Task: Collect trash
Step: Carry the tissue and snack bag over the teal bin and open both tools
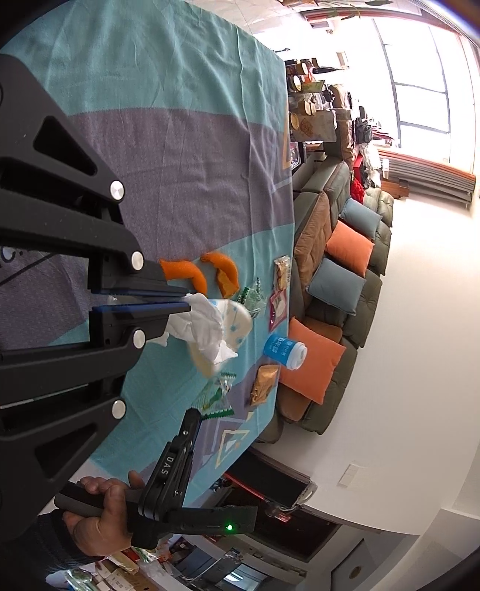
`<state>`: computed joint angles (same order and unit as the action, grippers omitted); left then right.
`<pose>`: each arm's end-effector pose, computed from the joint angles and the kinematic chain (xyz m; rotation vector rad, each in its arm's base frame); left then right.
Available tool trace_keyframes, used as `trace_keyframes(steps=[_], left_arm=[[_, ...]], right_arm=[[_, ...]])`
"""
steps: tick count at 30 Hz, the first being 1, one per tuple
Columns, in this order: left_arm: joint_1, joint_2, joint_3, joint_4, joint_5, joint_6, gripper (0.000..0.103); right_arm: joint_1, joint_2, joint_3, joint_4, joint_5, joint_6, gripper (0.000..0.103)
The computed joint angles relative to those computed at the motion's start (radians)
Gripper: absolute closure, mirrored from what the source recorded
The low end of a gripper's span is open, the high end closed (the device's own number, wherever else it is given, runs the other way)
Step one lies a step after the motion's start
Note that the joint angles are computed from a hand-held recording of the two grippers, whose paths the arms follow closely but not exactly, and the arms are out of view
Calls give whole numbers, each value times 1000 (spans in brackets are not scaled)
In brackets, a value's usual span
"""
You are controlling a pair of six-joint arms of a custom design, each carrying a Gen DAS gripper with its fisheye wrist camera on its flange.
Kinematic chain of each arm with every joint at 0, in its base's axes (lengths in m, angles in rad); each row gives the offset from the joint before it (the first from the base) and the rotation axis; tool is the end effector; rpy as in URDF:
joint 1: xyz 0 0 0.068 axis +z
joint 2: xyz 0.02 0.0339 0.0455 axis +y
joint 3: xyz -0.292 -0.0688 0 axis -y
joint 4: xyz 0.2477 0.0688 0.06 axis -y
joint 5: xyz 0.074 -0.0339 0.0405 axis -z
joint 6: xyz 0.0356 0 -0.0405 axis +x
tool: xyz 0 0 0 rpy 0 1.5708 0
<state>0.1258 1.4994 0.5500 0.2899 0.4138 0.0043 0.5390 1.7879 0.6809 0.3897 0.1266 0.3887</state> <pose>0.2760 0.0205 0.1730 0.0915 2.1907 -0.3874 0.2853 0.1654 0.1321 -0.1067 2.3019 0.3380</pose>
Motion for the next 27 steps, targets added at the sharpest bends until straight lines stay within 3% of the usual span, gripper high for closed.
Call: trace_keyframes(steps=[15,27], left_arm=[[193,-231,-75,-61,101,17,100],[568,-426,-95,-193,286,78,100]], right_arm=[[149,-161,-16,-25,89,-16,100],[331,-91,172,-73,110,-72,100]])
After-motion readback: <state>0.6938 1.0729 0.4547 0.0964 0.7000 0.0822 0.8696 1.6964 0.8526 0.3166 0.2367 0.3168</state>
